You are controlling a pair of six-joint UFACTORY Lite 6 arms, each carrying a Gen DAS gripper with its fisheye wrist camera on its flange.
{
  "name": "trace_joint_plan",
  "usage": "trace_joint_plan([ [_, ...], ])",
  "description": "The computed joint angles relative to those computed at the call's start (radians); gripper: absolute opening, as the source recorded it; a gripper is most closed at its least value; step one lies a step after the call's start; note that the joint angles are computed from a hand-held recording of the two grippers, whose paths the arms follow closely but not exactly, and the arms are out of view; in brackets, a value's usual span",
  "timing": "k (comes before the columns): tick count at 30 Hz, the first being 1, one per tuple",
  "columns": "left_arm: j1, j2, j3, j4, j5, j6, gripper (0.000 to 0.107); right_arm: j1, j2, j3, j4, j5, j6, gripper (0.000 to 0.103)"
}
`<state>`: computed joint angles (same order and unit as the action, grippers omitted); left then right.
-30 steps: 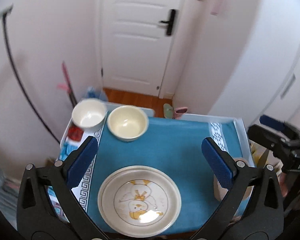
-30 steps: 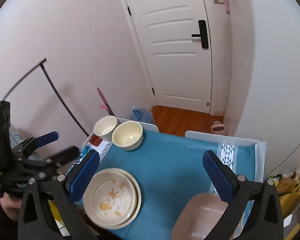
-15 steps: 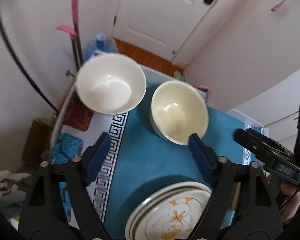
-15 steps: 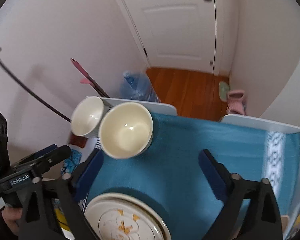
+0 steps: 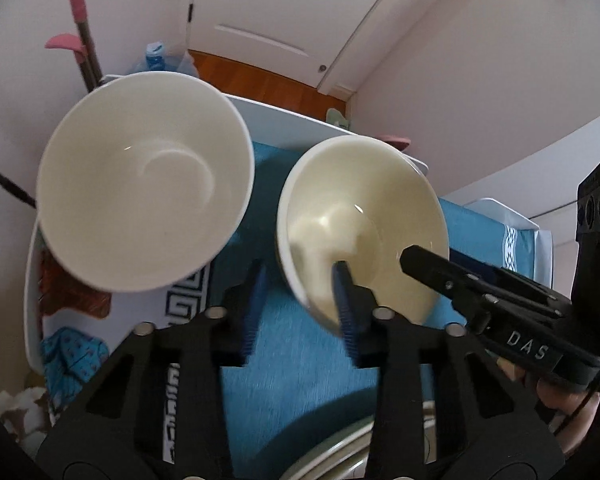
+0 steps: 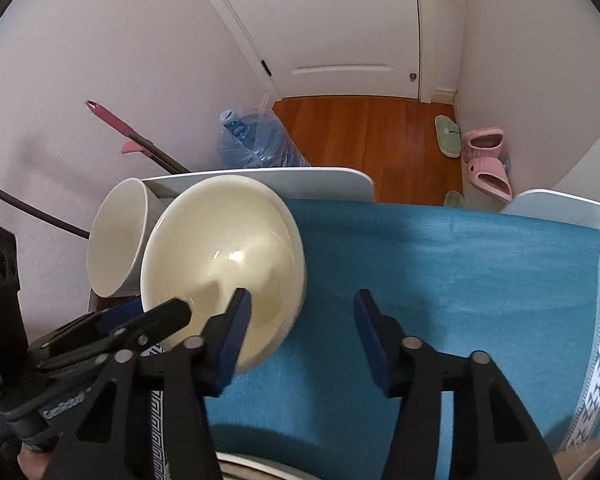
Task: Organize plates and bowls
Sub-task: 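Move both grippers to the large cream bowl and grasp its rim, then lift the cream bowl with both grippers and carry it over the basin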
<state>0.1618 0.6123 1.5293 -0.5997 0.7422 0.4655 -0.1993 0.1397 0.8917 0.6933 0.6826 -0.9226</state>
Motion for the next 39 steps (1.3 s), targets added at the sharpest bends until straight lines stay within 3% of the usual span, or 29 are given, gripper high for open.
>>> trace_joint_plan([
  [4,-0.005,0.037,0.039,0.001,-0.008,-0.008,0.02,0.021,0.029,0.003,0.029,-0.013,-0.022,0.031],
  [6,-0.006,0.041,0.039,-0.003,-0.012,-0.001,0.02,0.039,0.039,-0.001,0.031,-0.026,-0.036,0.019],
  [19,-0.036,0.005,0.013,0.043,-0.058,0.016,0.02,0.035,-0.001,-0.035,0.061,-0.059,-0.07,0.017],
  [24,-0.059,-0.089,-0.056,0.073,-0.085,0.003,0.02,0.0,-0.074,-0.066,0.076,-0.031,-0.105,0.017],
  [31,-0.145,-0.279,-0.14,0.132,-0.059,-0.097,0.02,-0.185,-0.236,-0.071,0.049,0.15,-0.154,0.017],
  [39,-0.414,-0.509,-0.18,0.331,-0.009,-0.478,0.02,-0.644,-0.307,0.07,-0.024,0.537,-0.386,0.017],
])
